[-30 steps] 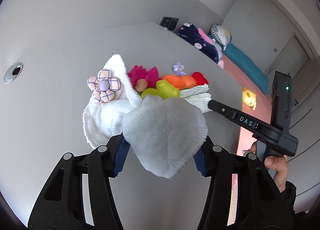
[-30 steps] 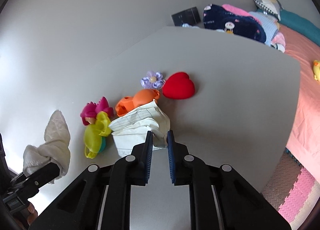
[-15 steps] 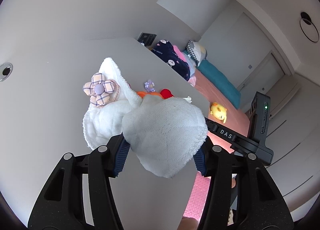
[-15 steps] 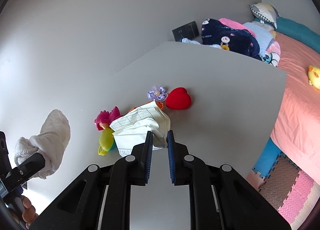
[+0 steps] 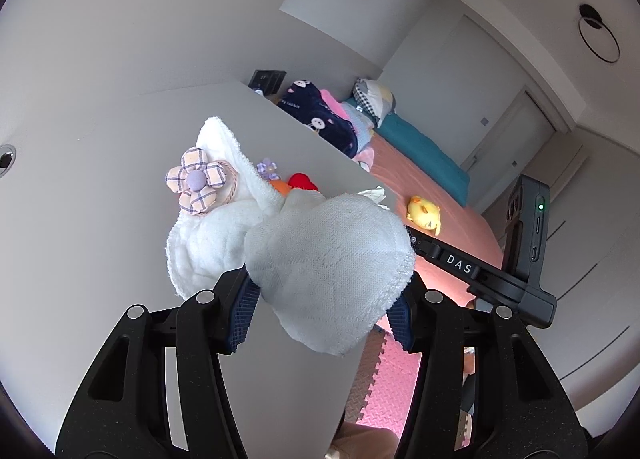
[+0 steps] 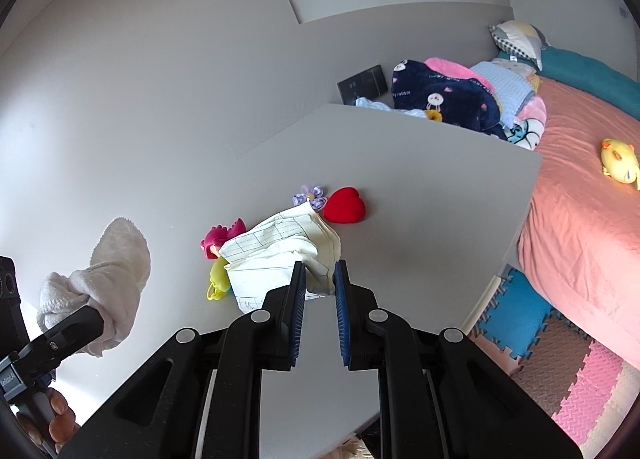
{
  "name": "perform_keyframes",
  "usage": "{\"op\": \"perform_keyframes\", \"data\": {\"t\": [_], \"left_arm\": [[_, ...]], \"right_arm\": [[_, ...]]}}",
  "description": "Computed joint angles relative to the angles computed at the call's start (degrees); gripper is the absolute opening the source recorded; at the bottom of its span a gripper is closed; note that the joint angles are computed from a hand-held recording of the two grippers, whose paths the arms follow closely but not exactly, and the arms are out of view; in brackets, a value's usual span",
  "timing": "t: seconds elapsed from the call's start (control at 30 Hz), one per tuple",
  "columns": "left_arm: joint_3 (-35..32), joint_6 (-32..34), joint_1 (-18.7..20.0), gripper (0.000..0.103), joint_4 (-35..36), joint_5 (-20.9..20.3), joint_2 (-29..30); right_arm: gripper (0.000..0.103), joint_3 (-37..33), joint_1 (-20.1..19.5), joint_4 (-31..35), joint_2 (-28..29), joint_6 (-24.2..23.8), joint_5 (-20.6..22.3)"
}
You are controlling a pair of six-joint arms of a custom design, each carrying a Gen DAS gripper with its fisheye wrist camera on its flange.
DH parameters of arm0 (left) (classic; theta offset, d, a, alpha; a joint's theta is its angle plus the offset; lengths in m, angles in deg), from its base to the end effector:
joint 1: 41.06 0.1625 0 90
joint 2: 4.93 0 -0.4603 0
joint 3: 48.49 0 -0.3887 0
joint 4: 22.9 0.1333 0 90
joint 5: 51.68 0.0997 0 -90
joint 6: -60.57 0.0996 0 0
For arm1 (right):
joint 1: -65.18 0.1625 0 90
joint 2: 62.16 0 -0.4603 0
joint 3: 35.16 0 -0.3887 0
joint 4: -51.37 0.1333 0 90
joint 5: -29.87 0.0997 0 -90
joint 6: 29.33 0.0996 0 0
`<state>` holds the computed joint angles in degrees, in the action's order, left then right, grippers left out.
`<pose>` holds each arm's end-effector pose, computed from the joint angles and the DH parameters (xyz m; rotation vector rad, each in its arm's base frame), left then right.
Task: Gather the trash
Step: 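Carry the towel and tissue pack with both tools toward the black bin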
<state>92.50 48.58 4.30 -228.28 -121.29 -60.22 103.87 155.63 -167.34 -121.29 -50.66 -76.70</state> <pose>-0.1785 -0.4198 0.1215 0.6899 2.8522 -0.9337 0.1084 -0.4410 0.1871 0.3119 -2.5009 1.0558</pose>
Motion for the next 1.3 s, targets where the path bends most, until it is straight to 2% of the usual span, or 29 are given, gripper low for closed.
{"op": "perform_keyframes", "data": {"t": [0.27, 0.53, 1.03, 1.3], "left_arm": [[-0.13, 0.25, -1.6, 0.054, 0.45, -1.08, 1.61], [-1.46, 0.63, -4.14, 0.054, 1.75, -3.04, 5.5], [-5.93, 2.16, -8.4, 0.054, 5.64, -7.89, 13.52], [-7.15, 2.64, -10.27, 0.054, 6.94, -10.37, 16.68]], "right_arm": [[0.016, 3.9, -1.29, -4.05, -2.28, -0.18, 0.23], [0.016, 9.05, -4.47, -8.82, -5.19, -0.5, 1.53], [0.016, 19.24, -15.25, -17.29, -12.15, -1.83, 6.21], [0.016, 24.51, -21.64, -24.44, -13.35, -3.07, 8.66]]}}
